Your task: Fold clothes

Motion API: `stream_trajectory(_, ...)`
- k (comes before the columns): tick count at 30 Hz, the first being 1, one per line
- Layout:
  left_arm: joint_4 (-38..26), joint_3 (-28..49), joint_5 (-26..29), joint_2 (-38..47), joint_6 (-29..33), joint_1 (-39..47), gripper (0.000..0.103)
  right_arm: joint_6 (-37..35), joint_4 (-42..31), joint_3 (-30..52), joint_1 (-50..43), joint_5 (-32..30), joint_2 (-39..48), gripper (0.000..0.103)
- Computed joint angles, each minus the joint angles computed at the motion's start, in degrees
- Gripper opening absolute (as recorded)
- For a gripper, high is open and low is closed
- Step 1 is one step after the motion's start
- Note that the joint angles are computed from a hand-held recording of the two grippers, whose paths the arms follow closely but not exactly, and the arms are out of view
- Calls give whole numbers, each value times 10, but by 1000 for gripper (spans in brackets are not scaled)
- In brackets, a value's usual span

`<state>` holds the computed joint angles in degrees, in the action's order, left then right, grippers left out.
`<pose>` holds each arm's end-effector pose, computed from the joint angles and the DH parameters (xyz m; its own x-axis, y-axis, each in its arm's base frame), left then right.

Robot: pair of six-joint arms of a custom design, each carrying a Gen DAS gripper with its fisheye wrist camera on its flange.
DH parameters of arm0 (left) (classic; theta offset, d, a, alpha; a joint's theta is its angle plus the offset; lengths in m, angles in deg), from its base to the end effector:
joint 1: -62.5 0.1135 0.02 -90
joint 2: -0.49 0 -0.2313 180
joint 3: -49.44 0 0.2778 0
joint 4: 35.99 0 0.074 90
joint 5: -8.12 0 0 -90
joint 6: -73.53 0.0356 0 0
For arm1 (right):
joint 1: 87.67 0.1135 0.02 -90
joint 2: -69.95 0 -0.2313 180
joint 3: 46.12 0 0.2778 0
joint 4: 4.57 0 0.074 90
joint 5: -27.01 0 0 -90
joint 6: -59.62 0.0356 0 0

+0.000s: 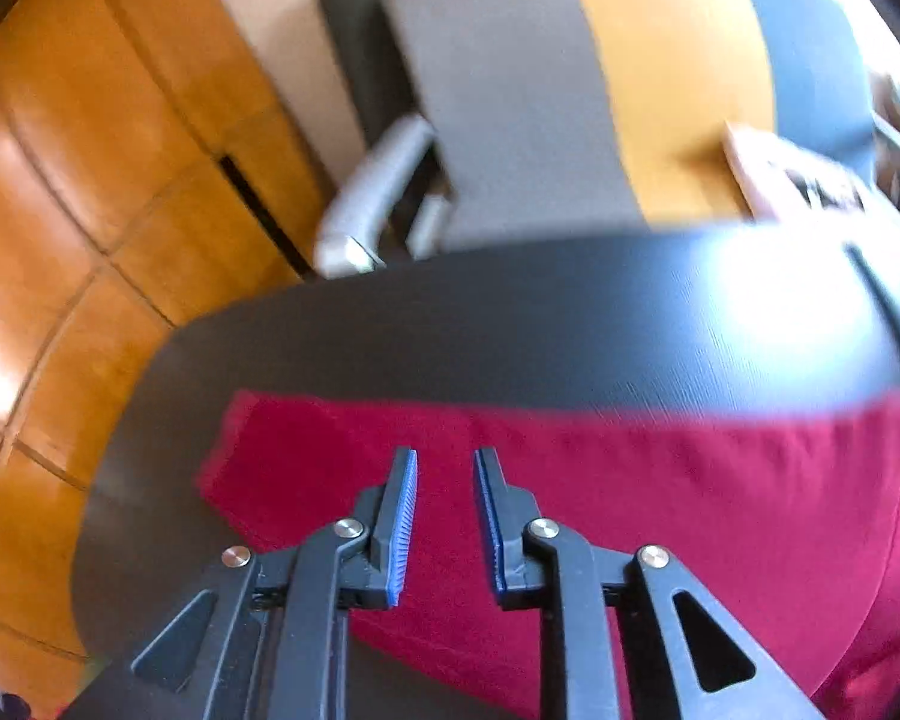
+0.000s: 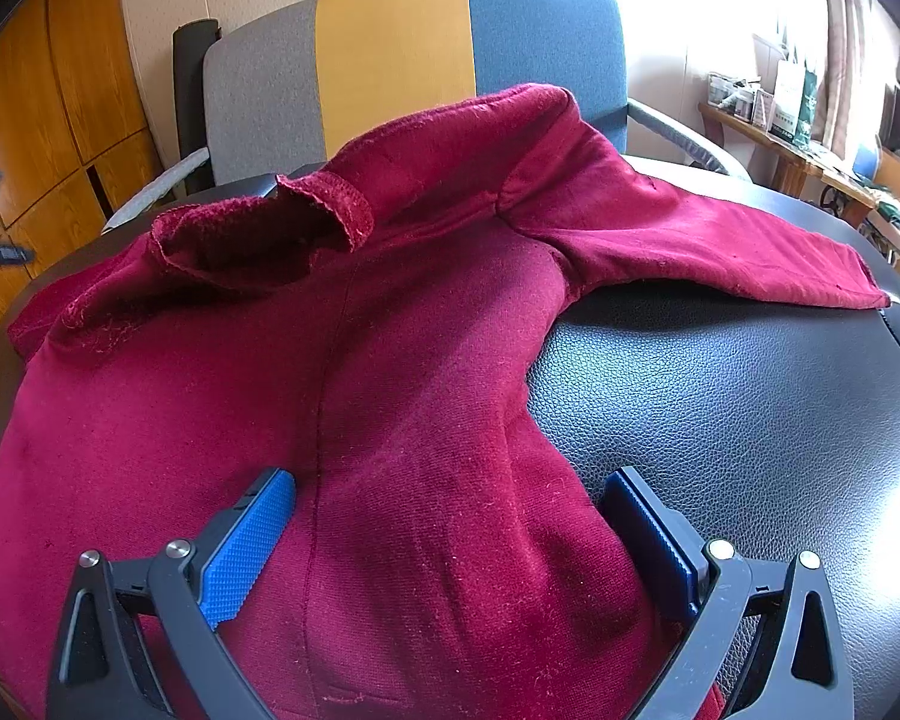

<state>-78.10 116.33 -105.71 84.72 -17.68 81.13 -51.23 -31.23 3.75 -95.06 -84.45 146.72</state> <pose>0.2949 0.1146 0.1691 -0.8056 -0.2920 -0.5155 -0.5039 0.7952 0.3371 0.2778 -0.0229 0.1268 -0.7115 -0.2417 -0.6598 -0.3735 0.9255 0.0636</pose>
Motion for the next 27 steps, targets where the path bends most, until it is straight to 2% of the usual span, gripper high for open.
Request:
stream_trajectory(2,12,-25,-10,14,-58,6,21,0,0,0,0,0,0,103)
stream_trajectory(5,41,-78,-27,-19,-146,20,26,1,-1,1,1,1,1,103)
stream_trajectory(7,43,-97,-34,-36,-176,22,26,1,2,0,4,6,1,103)
stream_trajectory(10,42,-76,-50,-7,-181,23,26,3,6,-1,10,15,0,103)
stream_trajectory(12,34,-39,-40,28,-178,44,26,4,4,1,11,17,0,103)
stream_trajectory(15,-31,20,-13,53,-216,60,25,4,5,0,11,18,0,103)
stream_trajectory(17,-60,27,2,28,-243,50,23,4,6,0,11,17,0,103)
stream_trajectory(19,-44,-22,18,-53,-247,11,23,4,7,1,11,16,2,103)
stream_trajectory(22,-45,-85,25,-154,-265,-92,23,5,10,-4,10,14,0,103)
stream_trajectory(24,-55,-127,20,-204,-316,-194,23,6,11,-6,10,14,-2,103)
stream_trajectory(27,-72,-163,-31,-216,-425,-345,23,6,10,-7,11,13,-5,103)
